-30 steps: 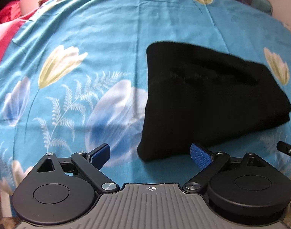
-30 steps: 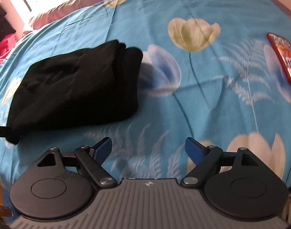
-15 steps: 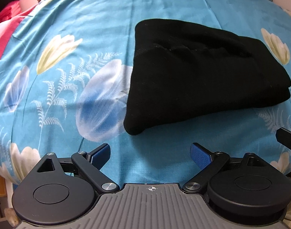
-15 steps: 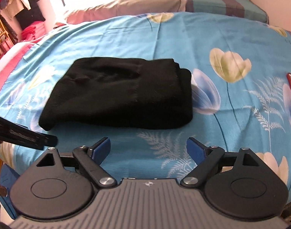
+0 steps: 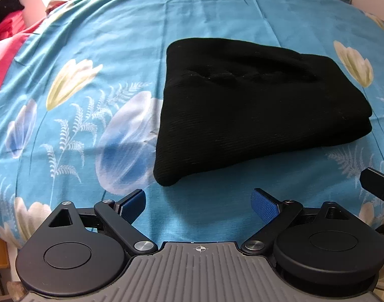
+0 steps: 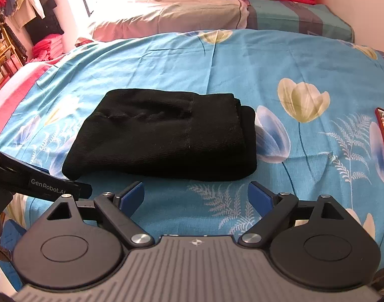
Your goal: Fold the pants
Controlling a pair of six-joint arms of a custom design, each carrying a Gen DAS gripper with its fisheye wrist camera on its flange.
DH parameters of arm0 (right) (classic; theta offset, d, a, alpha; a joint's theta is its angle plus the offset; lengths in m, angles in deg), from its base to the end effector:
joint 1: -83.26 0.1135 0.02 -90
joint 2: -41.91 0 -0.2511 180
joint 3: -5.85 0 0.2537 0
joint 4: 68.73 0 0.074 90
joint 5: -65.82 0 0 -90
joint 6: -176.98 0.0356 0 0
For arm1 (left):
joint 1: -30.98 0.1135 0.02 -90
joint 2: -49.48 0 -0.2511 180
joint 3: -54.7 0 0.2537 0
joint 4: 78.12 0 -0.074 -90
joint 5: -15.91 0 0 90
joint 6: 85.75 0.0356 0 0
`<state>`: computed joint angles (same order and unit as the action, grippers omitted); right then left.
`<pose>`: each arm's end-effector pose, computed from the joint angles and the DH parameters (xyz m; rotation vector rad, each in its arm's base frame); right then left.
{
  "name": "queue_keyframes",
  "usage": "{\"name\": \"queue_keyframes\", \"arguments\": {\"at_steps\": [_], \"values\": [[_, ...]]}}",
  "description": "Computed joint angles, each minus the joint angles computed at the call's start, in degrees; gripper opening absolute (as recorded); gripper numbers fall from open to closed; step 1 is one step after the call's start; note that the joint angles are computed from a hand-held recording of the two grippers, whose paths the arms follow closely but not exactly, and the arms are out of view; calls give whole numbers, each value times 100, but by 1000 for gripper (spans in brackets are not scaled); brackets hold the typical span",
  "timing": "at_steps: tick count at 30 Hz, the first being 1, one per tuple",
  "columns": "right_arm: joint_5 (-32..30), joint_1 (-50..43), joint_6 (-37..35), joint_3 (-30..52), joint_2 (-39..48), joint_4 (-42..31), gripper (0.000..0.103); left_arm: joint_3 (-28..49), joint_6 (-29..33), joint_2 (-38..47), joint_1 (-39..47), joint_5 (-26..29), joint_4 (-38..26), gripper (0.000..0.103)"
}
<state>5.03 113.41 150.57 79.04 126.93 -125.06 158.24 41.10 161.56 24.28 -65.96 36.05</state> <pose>0.2557 0.1284 0.2141 0.8445 2.3720 -0.0939 0.3914 -0.0511 0.2033 1.0794 2.6274 -0.0935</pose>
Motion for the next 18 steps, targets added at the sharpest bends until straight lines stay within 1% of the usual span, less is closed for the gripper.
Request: {"name": "queue_keyframes", "arguments": {"at_steps": [10, 18], "values": [[-69, 17, 54, 72, 128, 9, 91, 74, 98, 112, -61, 30, -6, 103], [-106, -17, -81, 188, 244, 42, 91, 231, 161, 223, -31, 48, -83, 103]]}}
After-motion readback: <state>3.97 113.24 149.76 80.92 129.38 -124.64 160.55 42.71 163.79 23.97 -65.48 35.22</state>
